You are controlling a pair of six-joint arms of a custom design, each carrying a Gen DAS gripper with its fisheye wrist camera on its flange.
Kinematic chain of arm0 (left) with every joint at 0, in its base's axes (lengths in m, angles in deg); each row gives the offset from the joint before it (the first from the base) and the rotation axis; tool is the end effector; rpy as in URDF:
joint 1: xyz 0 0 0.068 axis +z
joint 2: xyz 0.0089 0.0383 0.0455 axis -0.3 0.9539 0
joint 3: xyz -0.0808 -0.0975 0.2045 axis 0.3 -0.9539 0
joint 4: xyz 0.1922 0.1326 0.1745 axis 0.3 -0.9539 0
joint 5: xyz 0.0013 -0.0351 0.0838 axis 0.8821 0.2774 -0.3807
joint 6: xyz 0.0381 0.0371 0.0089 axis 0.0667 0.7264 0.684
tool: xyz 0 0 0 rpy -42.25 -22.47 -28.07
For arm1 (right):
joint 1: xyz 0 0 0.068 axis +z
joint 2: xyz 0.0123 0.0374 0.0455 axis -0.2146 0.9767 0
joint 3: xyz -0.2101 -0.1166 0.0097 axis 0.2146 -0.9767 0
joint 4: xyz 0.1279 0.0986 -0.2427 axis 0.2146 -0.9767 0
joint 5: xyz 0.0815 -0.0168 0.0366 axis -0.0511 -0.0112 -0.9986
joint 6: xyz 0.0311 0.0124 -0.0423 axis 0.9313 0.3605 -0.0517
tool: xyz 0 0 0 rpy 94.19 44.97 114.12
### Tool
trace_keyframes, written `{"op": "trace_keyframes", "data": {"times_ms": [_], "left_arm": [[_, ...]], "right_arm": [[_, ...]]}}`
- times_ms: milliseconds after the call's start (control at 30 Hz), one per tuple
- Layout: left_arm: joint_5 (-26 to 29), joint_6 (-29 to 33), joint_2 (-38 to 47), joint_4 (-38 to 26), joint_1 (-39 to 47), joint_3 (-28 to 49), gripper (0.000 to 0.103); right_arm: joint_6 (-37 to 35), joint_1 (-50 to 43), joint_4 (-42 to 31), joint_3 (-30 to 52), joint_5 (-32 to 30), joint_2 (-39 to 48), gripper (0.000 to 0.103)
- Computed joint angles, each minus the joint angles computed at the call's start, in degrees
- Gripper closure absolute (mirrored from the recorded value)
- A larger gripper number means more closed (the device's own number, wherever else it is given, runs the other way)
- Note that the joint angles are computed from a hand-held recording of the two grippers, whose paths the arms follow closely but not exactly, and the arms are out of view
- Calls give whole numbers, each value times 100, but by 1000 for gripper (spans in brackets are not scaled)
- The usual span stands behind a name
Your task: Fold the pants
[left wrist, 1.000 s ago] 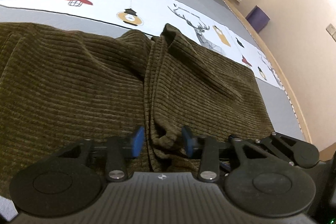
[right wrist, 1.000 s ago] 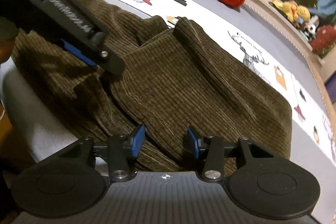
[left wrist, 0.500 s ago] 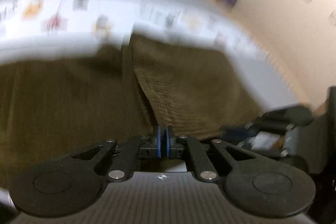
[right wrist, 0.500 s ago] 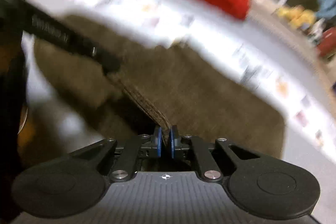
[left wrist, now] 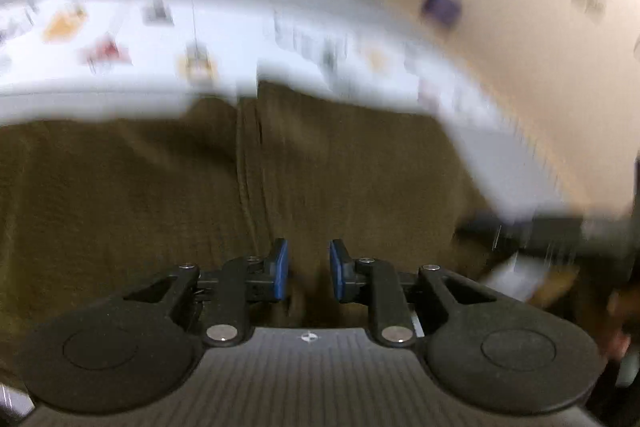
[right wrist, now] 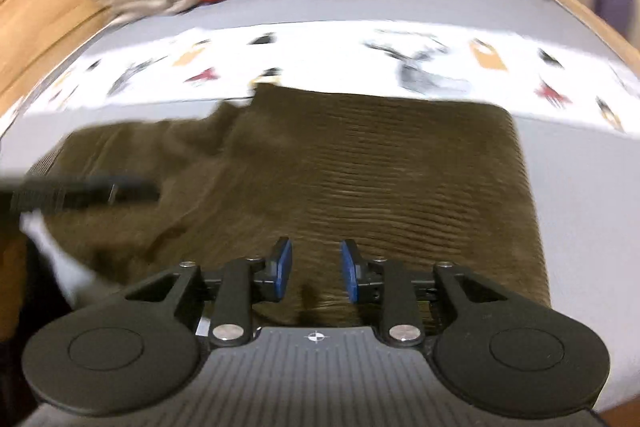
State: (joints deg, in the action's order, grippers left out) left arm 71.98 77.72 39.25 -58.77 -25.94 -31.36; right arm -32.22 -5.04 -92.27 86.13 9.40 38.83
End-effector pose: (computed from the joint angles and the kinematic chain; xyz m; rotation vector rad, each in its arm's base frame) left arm 0.3488 -0.0698 0.0942 0.6791 2.4677 -0.6411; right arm 0.1960 0.0250 0.1268 0.1089 2.4105 0.1446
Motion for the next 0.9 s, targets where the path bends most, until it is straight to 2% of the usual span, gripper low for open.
{"op": "trace_keyframes", "data": {"times_ms": [33,100,167,267,333,400,467,567,633,700,733,767,833,900], "left_arm": [[-283,221,302,-281,-63,200,72],[-201,172,336,-236,-20,185,71],[-44,75,399,-383,81,339,71],[161,-202,464,-365,225,402,68],[136,-423,383,-108,209,355,65],[199,-631,357,80,238,322,58],[360,-813,578,-68,229,552,55],[250,-723,770,-438,126,709,54],[175,-693,825,-398,71,692,53],[209,-625,744,-373,56,605,61],[260,-586,700,-322,51,551,76],[331,-501,587,-268,42,457,83],[577,-335,311,-209,111,304,85],[1098,-396,18,-240,355,167,85]], "right_arm": [[129,-168,47,43,36,237,68],[333,-298,-9,375,317,1207,67],[290,-506,-13,412,323,1575,67],[527,-579,-32,336,402,1140,65],[665,-602,-7,153,771,630,58],[864,-742,6,95,1238,454,43],[1140,-1051,-136,31,1530,263,41],[1436,-1693,-250,-18,1421,328,35],[1590,-2098,-232,-61,1125,511,34],[1671,-2414,9,52,728,1027,31],[1739,-2501,119,80,565,1230,30],[1819,-2506,201,31,493,1296,29],[1791,-2599,290,33,381,1388,29],[1756,-2590,265,-41,374,1267,29]]}}
